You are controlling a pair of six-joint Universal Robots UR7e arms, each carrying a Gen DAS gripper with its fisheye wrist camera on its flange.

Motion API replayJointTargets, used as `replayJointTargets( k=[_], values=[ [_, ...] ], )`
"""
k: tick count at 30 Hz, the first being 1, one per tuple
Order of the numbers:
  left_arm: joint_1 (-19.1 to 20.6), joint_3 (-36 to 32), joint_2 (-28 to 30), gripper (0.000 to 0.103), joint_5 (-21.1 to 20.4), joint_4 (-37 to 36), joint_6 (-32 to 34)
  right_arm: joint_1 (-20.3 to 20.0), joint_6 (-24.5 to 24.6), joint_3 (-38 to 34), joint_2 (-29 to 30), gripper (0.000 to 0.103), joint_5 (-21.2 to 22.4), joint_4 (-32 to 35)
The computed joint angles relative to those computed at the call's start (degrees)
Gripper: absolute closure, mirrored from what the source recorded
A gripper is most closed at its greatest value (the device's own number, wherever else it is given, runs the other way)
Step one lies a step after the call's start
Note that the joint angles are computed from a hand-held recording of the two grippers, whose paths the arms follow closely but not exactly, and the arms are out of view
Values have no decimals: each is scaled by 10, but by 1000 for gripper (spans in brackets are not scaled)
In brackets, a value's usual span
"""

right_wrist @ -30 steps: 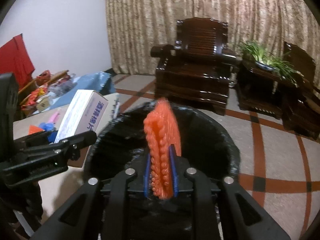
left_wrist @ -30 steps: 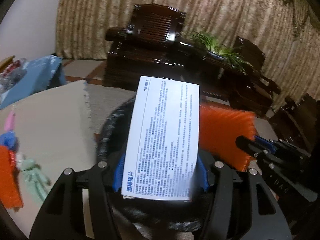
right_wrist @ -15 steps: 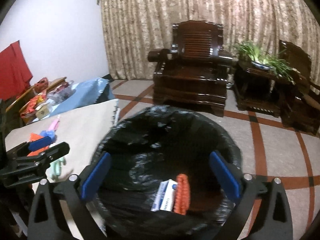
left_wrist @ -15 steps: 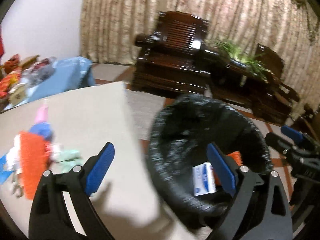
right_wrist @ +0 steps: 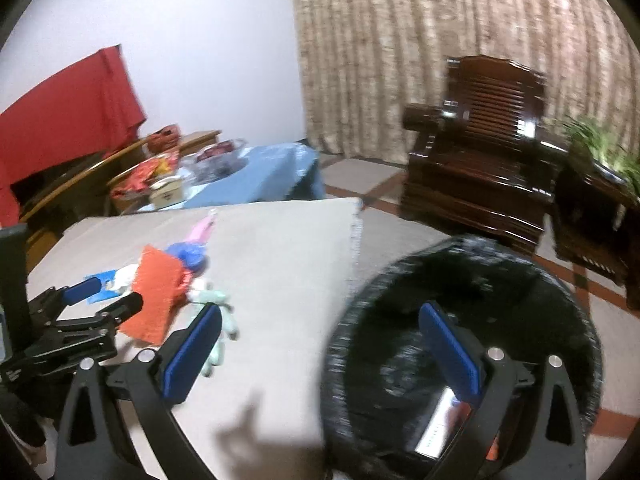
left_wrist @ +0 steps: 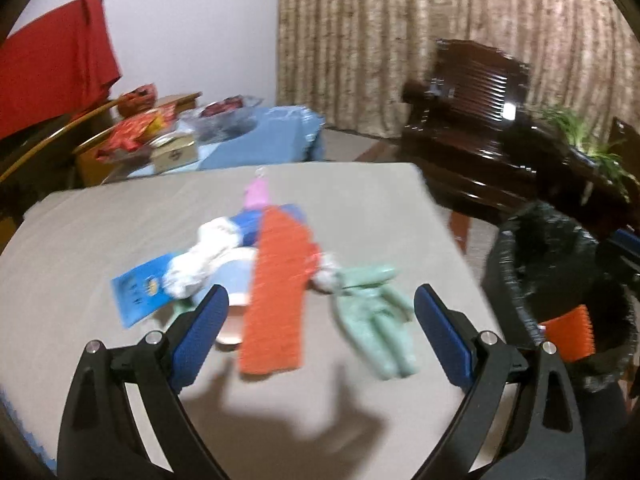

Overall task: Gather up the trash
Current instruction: 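Grasp an orange mesh sleeve with the left gripper while the right gripper grasps green gloves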

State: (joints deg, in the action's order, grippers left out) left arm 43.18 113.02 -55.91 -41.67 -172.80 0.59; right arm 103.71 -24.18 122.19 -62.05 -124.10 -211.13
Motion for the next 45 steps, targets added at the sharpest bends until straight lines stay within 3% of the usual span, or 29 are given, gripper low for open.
replayJointTargets(
  k=[14, 17, 19, 22, 33, 45],
  values=[
    [63, -26, 36, 32, 1, 39, -25, -5, -20, -53, 62, 6, 17, 41],
    [68, -37, 49, 47, -3, 53, -26, -9, -20, -58, 67, 6, 17, 47],
    [69, -40, 53, 67, -5, 63, -30, -12, -20, -61, 68, 6, 19, 55],
    [73, -40, 54, 88, -15, 68, -34, -14, -20, -69, 76, 6, 22, 58],
    [62, -6, 12, 91, -22, 42, -29, -20, -31, -117, 131, 10, 35, 75],
    [77, -4, 0, 91, -25, 52, -40, -29, -38, -192, 205, 11, 27, 120]
  ],
)
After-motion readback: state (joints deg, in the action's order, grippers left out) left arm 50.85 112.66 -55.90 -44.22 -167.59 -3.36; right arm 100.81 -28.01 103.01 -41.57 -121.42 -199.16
